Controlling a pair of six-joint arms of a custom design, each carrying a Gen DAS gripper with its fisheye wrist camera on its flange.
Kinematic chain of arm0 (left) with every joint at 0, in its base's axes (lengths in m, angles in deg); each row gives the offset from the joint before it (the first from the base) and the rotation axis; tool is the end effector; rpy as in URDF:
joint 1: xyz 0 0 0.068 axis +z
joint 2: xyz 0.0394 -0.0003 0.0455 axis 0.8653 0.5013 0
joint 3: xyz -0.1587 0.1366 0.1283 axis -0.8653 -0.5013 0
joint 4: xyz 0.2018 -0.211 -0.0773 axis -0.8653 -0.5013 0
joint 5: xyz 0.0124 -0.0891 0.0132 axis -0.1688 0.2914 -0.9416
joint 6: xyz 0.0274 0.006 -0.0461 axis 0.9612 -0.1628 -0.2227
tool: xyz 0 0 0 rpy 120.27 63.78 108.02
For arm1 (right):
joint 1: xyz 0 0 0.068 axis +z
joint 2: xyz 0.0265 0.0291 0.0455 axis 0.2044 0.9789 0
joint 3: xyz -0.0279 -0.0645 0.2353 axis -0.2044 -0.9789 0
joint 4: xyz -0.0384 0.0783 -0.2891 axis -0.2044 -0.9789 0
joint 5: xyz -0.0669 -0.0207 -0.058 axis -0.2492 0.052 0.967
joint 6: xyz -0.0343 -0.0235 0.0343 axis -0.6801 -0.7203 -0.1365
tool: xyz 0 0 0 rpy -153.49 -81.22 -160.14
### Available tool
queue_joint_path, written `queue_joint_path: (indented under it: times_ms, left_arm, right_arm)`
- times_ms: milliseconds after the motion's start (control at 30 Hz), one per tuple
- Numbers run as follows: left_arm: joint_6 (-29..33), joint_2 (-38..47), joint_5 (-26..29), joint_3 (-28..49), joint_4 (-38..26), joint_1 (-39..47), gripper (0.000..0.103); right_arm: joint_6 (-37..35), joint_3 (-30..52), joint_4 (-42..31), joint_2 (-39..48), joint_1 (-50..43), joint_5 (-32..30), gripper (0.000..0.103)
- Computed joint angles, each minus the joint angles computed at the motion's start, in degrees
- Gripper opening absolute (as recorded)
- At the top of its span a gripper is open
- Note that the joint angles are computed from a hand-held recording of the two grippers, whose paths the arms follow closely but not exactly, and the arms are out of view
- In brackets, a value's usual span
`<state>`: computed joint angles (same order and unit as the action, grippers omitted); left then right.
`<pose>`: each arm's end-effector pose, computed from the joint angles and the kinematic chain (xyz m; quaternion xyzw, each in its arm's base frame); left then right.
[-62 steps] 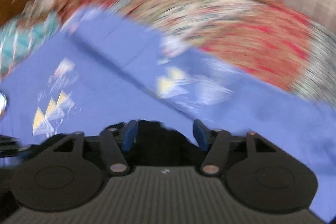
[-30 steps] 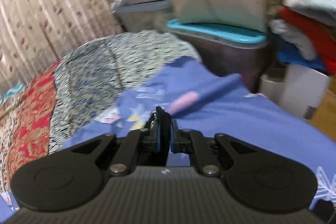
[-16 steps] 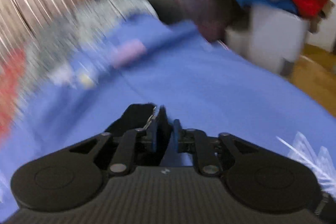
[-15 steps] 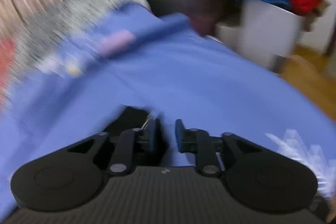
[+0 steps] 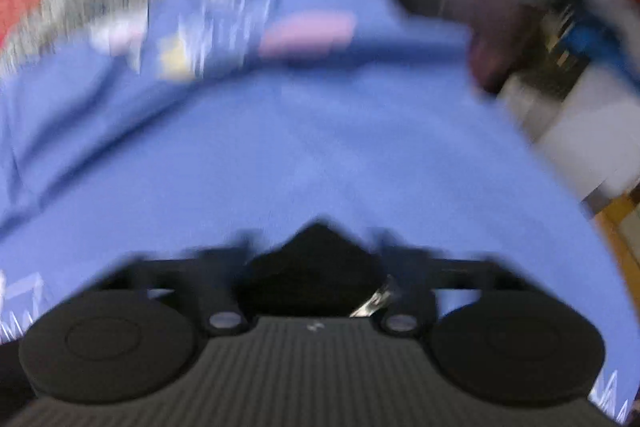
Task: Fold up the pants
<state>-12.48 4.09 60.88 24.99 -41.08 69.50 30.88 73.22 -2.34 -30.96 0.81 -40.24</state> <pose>0.2064 0.0272 0.2148 -0.0651 0.8994 -0.0780 0.4252 0.2224 -0.0540 0.2303 0.3087 0.9119 -0.1235 0.2407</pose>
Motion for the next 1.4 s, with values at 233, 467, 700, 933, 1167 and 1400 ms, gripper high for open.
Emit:
queue_joint_path:
  times_ms: [233,467,700,933,1167,1400]
  left_arm:
    - [-4.79,5.73,-2.18,1.10,4.90,-1.92,0.012]
    - [-4.99,17.94,-9.27,1.89,10.07,-7.25,0.014]
    - [-2.79,15.57,-9.30,-0.01,11.30,-7.26,0.016]
    - [-2.42,13.13,-10.46,-1.44,11.99,-8.07,0.013]
    - [-1.84,5.06,-10.94,-3.16,8.77,-8.07,0.012]
    - [-3.52,-5.98,-5.75,-3.43,-0.02,-4.03,0.012]
  right_arm:
    - [13.81,-8.01,17.68,-14.37,-1.59,1.62,0.018]
    - [13.20,-7.28,17.02,-6.38,-0.39,0.40,0.049]
    - [13.34,-3.42,12.83,-5.64,-2.69,-2.45,0.050]
    - [23.46,1.81,10.52,4.88,4.19,0.88,0.059]
    - [27.16,2.03,10.89,8.60,4.31,0.44,0.011]
    - [27.09,-3.90,4.88,-12.96,-3.51,-10.51,0.011]
